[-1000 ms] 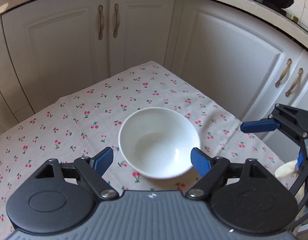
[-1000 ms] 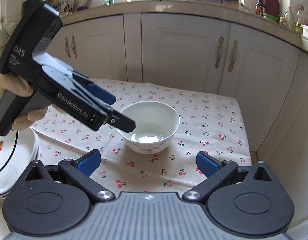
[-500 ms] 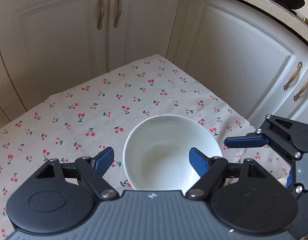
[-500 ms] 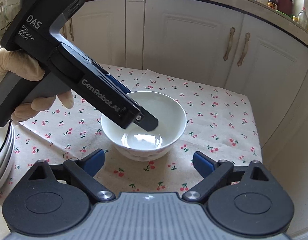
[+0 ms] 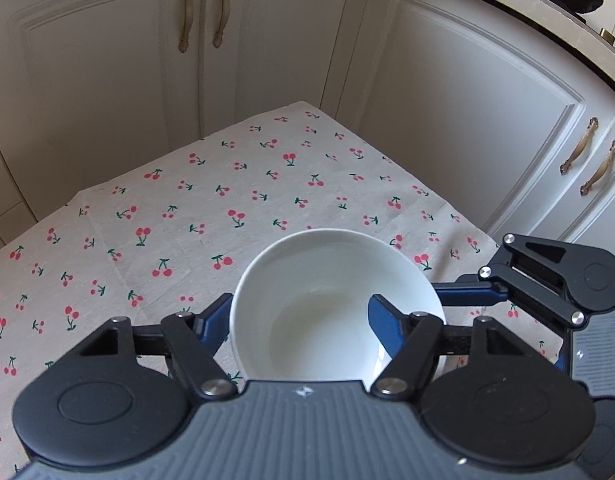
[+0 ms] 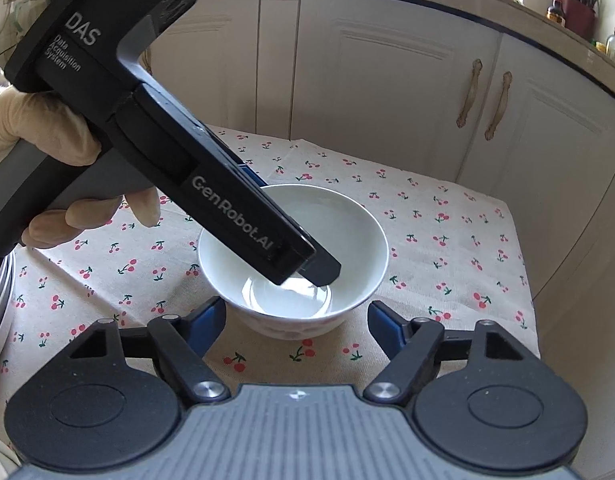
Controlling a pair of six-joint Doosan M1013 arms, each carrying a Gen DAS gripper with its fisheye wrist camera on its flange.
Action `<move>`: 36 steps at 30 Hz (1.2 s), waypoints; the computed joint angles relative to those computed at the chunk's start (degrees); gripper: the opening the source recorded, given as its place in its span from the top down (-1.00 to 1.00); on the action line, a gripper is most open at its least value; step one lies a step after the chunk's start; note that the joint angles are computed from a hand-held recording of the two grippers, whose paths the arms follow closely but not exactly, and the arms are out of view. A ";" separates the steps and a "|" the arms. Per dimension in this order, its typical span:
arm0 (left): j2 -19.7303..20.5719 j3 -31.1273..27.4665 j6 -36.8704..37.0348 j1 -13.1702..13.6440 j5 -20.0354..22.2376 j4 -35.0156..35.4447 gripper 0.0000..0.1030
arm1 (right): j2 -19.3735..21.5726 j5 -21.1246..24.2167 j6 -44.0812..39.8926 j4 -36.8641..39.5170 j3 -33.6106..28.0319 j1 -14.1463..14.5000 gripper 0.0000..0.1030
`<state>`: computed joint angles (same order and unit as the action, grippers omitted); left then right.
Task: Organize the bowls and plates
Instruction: 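Lift the pink-decal bowl with the left gripper toward the bowl stack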
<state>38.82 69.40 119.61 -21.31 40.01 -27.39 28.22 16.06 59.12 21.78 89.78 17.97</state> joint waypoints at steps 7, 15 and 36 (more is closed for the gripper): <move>0.10 -0.41 0.21 -0.02 0.58 0.03 -0.29 | 0.02 -0.76 1.71 -2.57 0.03 0.33 -0.59; -0.19 -0.19 0.48 0.01 1.04 -0.13 -0.27 | -0.06 -0.41 2.05 -3.16 -0.10 0.52 -0.58; -8.24 7.97 1.51 -1.23 -1.64 -2.09 -0.27 | -6.51 1.14 -0.30 -1.89 4.57 0.99 -0.58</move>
